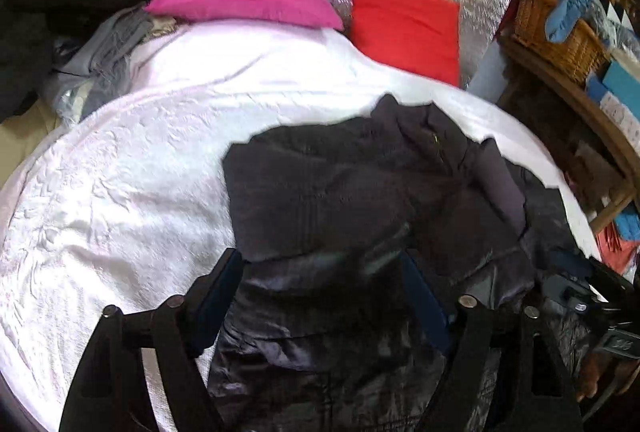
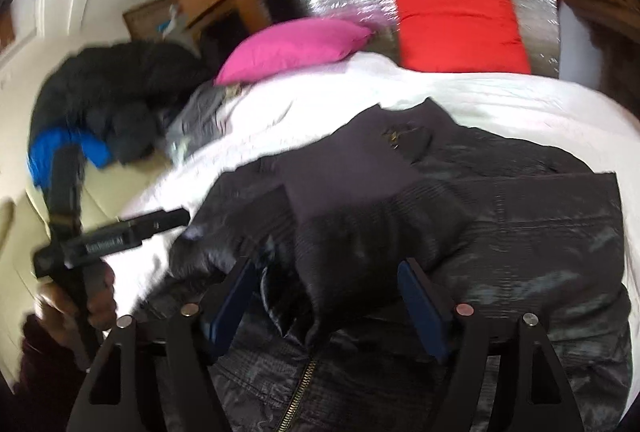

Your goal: Fold large clothes

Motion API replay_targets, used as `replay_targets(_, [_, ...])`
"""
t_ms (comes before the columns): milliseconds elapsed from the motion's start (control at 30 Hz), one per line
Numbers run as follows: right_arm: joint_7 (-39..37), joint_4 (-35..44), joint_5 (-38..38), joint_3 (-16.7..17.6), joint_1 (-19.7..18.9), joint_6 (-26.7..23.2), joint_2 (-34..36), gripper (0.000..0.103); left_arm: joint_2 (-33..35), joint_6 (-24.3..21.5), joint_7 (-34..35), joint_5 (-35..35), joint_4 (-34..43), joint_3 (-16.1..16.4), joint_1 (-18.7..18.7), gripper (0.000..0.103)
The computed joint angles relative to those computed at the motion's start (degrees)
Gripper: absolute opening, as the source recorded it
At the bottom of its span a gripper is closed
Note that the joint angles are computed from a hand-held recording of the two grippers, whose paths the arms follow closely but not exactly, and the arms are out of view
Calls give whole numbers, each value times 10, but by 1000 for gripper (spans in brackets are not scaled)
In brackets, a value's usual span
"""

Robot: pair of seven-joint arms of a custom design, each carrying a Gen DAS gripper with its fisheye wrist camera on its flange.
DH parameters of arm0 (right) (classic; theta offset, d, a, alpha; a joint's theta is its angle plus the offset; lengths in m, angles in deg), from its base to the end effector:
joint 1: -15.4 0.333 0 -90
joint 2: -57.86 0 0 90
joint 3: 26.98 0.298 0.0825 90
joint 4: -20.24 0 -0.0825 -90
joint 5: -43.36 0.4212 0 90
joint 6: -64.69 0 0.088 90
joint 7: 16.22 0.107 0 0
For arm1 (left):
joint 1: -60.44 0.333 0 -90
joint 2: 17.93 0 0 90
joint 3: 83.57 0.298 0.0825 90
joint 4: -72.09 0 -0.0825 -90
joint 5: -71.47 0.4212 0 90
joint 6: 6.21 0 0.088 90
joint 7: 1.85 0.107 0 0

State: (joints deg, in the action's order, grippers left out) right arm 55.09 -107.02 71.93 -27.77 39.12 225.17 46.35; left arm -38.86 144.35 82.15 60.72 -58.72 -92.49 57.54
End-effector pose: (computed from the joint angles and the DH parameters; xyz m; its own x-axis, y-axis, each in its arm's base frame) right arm 0.5357 0.2017 0.5135 0.3941 -0.8928 -0.2183 -0.6950 -0.1341 -0.7063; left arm 0.5203 -0.1110 0.5488 -0.0494 -0.9811 0.1870 -0.7754 -0.0803 -0.6263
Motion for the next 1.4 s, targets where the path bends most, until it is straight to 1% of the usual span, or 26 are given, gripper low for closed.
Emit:
replay_targets(33, [45, -4, -49, 18, -17, 11, 4, 77, 1, -5, 2, 4, 0, -1, 0, 69])
replay_targets(67, [76, -6, -80, 25, -27, 15, 7, 77, 7, -11, 4, 6, 5, -3, -2, 62])
replay_targets(100, [100, -3, -95, 26, -33, 13, 12, 77, 8, -17, 8, 5, 6, -2, -4, 58])
replay_targets(167, [127, -5, -98, 18, -37, 16, 11, 74, 12, -23, 4, 12, 9, -6, -3, 45])
replay_targets(200, [124, -5, -84, 9, -34, 14, 11, 65, 13, -23, 5, 12, 8, -6, -5, 42])
replay_targets(233, [131, -2, -77, 3, -36, 7, 11, 54, 10, -22, 10, 9, 2, -5, -8, 35])
replay_targets(267, [152, -1, -83, 3, -44, 1, 9, 52, 13, -23, 11, 10, 3, -5, -9, 32])
replay_targets(333, [170, 1, -69, -7, -51, -19, 5, 52, 20, -29, 3, 23, 10, -10, -4, 31])
replay_targets(467, [144, 4, 54, -50, -55, -88, -7, 53, 29, -36, -13, 52, 17, -20, 0, 31])
replay_targets(567, [135, 9, 125, -65, -73, -124, -5, 53, 36, -40, -27, 77, 21, -27, 2, 31])
replay_targets(633, [132, 9, 162, -66, -85, -135, -5, 53, 39, -44, -34, 91, 22, -30, 1, 31])
replay_targets(700, [129, 7, 180, -62, -96, -135, -7, 53, 42, -44, -40, 103, 23, -31, 0, 31])
replay_targets(800, [103, 2, 200, -57, -101, -113, -15, 55, 42, -44, -42, 106, 22, -28, -4, 31])
replay_targets(867, [85, 0, 230, -61, -99, -103, -19, 63, 42, -45, -42, 101, 22, -25, -6, 31])
replay_targets(900, [77, -1, 255, -66, -98, -100, -18, 72, 41, -44, -41, 99, 21, -24, -7, 31])
replay_targets(933, [65, -3, 282, -70, -96, -101, -20, 74, 42, -43, -41, 98, 21, -23, -8, 31])
replay_targets(1033, [37, 8, 369, -84, -101, -131, -2, 74, 41, -43, -40, 95, 20, -21, -9, 31])
replay_targets(1167, [-9, 19, 469, -75, -122, -139, 18, 73, 39, -42, -39, 88, 19, -19, -9, 31])
replay_targets(1200, [-9, 20, 472, -65, -127, -132, 21, 68, 38, -42, -38, 88, 18, -19, -9, 31])
replay_targets(1233, [1, 20, 455, -55, -132, -120, 21, 53, 37, -42, -40, 89, 17, -20, -8, 31])
replay_targets(1267, [28, 22, 409, -43, -137, -104, 24, 41, 37, -41, -41, 91, 17, -21, -7, 31])
replay_targets(1300, [64, 22, 350, -32, -142, -87, 26, 22, 36, -41, -42, 90, 17, -21, -8, 31])
replay_targets(1400, [96, 14, 292, -24, -138, -61, 19, 17, 36, -40, -46, 92, 17, -22, -7, 31])
